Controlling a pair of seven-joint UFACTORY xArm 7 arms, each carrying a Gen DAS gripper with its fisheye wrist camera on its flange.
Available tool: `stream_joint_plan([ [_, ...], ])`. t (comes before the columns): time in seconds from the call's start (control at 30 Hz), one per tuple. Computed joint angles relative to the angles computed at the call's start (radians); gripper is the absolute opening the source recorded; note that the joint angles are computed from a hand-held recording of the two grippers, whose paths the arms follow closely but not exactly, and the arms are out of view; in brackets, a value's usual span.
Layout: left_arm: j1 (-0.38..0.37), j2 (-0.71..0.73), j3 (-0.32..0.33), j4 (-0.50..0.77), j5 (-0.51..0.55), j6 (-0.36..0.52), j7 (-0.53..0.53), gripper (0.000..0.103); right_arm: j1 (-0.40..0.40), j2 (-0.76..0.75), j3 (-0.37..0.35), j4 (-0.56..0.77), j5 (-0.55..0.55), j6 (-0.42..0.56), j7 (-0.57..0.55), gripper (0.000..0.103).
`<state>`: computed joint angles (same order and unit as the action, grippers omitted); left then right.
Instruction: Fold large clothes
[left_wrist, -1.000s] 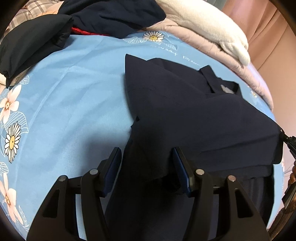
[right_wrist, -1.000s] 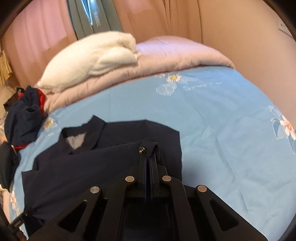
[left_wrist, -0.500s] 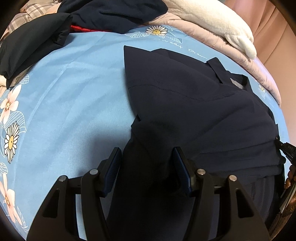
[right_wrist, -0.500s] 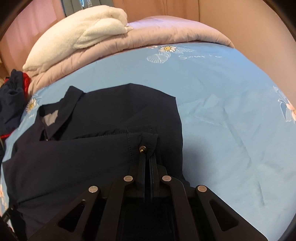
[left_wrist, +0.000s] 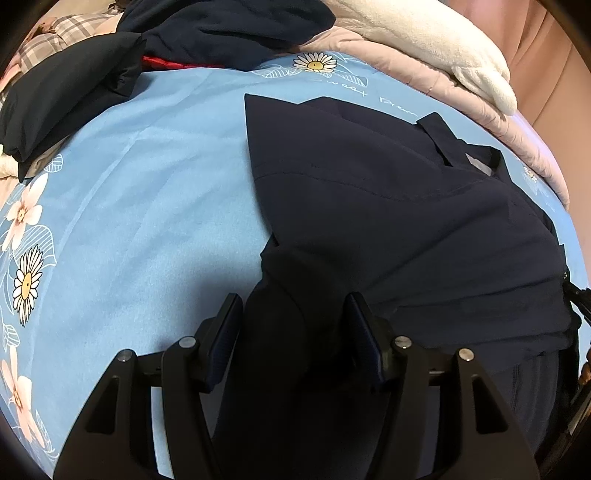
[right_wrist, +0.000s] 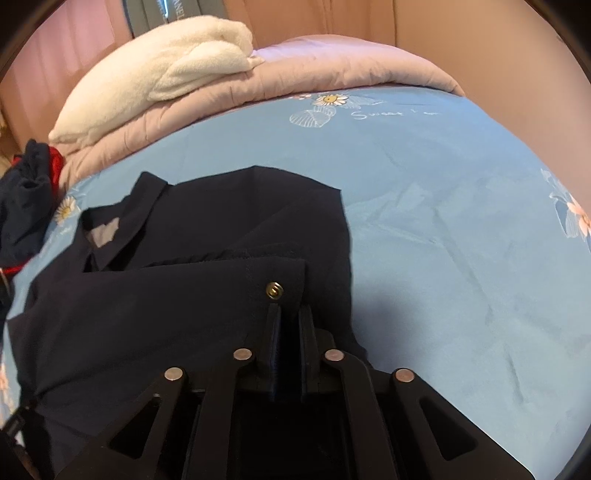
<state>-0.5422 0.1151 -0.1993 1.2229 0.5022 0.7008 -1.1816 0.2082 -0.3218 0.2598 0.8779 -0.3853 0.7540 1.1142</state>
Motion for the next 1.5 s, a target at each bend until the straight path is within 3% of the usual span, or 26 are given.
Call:
stream_joint_plan([
  [0.07, 0.001, -0.014, -0.002, -0.005, -0.004, 0.005, 0.007, 0.059, 0.012, -0.044, -0.009, -0.021, 0.028, 0.011, -0.014, 0.026],
  [0.2, -0.001, -0.057, -0.012, -0.017, 0.059, 0.038, -0.017, 0.057, 0.019, -0.129, -0.018, -0.071, 0.084, -0.003, -0.055, 0.031],
  [0.3, 0.011, -0.086, -0.021, -0.04, 0.063, 0.037, -0.019, 0.057, 0.027, -0.181, -0.018, -0.105, 0.136, -0.017, -0.082, 0.046],
  [0.53, 0.055, -0.153, -0.038, -0.12, 0.008, 0.016, -0.036, 0.059, 0.025, -0.155, 0.022, -0.118, 0.183, -0.028, -0.111, 0.048],
  [0.6, 0.062, -0.164, -0.047, -0.131, 0.0, 0.022, -0.034, 0.06, 0.021, -0.136, 0.025, -0.117, 0.178, -0.044, -0.099, 0.045],
  [0.63, 0.067, -0.172, -0.048, -0.143, -0.005, 0.014, -0.035, 0.06, 0.023, -0.131, 0.023, -0.121, 0.179, -0.062, -0.098, 0.035],
  [0.67, 0.071, -0.174, -0.052, -0.147, -0.005, 0.017, -0.041, 0.06, 0.014, -0.119, 0.034, -0.11, 0.16, -0.05, -0.088, 0.018],
  [0.77, 0.083, -0.183, -0.055, -0.166, -0.022, 0.01, -0.04, 0.06, -0.002, -0.123, 0.063, -0.096, 0.1, -0.027, -0.035, 0.007],
  [1.0, 0.094, -0.179, -0.06, -0.167, -0.044, -0.005, -0.022, 0.063, -0.026, -0.207, 0.067, -0.095, 0.038, -0.017, 0.002, 0.002],
  [1.5, 0.089, -0.159, -0.057, -0.159, -0.042, 0.015, -0.017, 0.065, 0.005, -0.124, 0.059, -0.105, 0.047, 0.055, -0.007, 0.002],
])
